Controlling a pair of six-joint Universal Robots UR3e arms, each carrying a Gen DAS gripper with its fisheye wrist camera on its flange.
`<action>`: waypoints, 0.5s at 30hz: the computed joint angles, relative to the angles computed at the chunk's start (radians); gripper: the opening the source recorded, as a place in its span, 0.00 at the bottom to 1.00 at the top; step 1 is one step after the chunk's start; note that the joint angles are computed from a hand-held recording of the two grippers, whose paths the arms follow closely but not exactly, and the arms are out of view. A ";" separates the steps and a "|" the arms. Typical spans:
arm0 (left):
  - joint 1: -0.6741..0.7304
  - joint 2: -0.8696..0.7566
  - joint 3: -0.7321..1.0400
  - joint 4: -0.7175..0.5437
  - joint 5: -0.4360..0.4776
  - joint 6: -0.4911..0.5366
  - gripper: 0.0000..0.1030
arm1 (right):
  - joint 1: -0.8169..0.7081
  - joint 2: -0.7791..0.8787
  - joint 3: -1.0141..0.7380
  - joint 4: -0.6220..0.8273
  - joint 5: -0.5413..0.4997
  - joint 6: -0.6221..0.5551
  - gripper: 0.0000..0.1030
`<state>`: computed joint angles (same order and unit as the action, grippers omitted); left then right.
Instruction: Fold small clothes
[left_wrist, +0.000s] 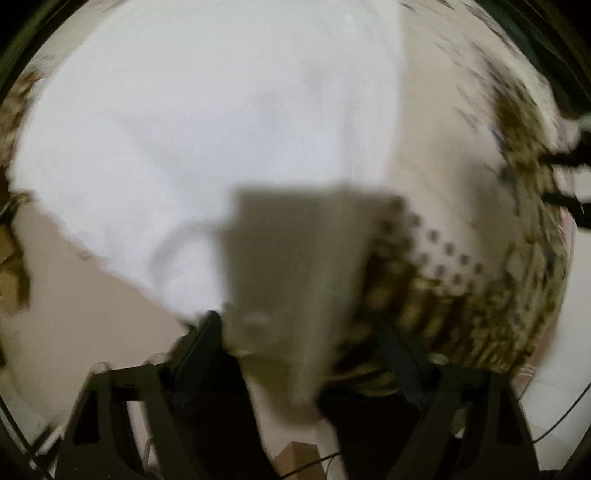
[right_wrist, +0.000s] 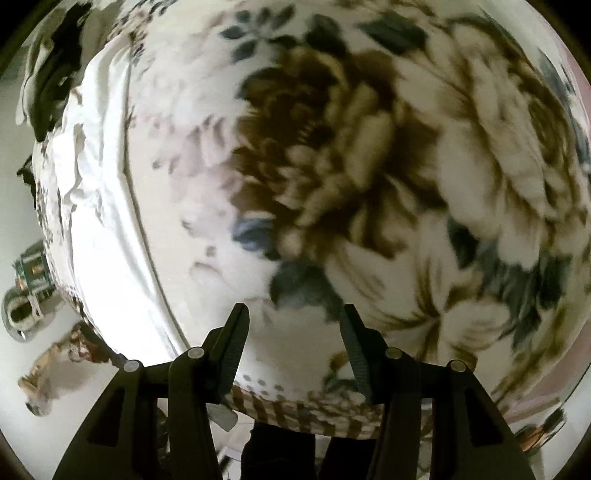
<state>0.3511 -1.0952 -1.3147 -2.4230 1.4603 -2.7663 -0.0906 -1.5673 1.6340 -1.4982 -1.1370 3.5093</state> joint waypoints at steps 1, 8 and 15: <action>-0.043 -0.002 -0.025 0.032 0.012 -0.029 0.00 | 0.006 0.025 -0.029 0.007 -0.005 -0.005 0.52; 0.312 0.007 0.248 -0.177 -0.055 0.268 0.01 | -0.001 0.234 -0.344 0.098 -0.013 -0.060 0.52; 0.584 -0.182 0.723 -0.451 -0.091 0.546 0.01 | 0.032 0.669 -0.987 0.156 0.060 -0.040 0.52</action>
<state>0.9350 -1.2771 -0.5913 -2.8741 1.3692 -2.2207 -0.0585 -0.8980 0.6469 -1.3426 -1.0772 3.4691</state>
